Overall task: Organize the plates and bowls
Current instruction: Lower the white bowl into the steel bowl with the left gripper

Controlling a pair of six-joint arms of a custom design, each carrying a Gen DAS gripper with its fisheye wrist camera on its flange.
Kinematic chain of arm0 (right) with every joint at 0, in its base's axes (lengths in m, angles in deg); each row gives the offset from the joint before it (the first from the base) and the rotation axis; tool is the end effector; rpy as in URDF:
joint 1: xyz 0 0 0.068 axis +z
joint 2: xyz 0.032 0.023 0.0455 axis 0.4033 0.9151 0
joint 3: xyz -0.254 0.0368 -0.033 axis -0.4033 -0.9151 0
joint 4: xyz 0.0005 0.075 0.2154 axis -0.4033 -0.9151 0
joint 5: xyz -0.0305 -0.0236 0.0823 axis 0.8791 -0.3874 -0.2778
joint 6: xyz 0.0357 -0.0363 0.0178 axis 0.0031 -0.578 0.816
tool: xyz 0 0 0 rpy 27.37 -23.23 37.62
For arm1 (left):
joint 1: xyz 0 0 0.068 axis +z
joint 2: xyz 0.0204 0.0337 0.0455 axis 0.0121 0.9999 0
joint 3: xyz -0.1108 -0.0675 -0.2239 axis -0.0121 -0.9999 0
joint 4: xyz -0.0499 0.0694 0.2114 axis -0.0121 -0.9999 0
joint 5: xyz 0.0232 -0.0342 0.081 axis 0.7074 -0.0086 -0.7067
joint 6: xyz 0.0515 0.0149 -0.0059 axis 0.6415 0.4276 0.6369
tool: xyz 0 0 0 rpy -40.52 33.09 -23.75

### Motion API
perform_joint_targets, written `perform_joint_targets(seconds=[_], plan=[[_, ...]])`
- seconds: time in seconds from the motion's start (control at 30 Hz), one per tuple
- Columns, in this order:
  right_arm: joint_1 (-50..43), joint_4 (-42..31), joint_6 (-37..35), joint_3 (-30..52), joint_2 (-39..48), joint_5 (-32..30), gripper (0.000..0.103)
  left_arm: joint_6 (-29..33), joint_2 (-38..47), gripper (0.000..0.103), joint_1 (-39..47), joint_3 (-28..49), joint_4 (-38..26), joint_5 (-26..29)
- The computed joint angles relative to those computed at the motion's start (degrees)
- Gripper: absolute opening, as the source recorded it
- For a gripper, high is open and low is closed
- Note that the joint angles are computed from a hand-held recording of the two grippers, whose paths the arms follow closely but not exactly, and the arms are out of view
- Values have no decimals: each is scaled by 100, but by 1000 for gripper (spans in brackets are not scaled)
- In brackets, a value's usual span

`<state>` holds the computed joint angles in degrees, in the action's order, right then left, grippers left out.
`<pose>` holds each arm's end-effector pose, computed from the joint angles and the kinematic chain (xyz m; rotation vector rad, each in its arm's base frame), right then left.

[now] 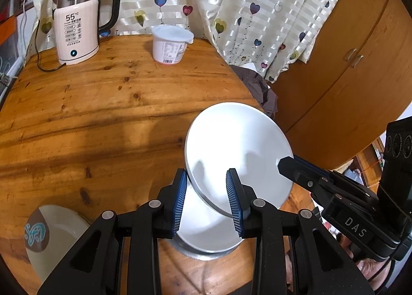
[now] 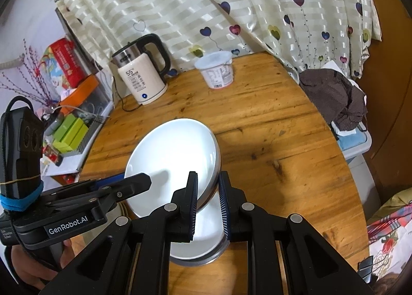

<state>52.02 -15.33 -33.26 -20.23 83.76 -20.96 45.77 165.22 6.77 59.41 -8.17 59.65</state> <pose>0.2260 0.1138 0.2549 0.3043 2.3531 0.3455 0.3240 0.0145 0.2526 0.5524 2.5133 -0.6288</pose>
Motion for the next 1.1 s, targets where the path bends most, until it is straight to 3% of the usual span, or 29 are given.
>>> perform_joint_targets(seconds=[1.1], plan=[[269, 613, 525, -867, 178, -389, 16, -40, -306, 33, 60, -1055, 491, -461]])
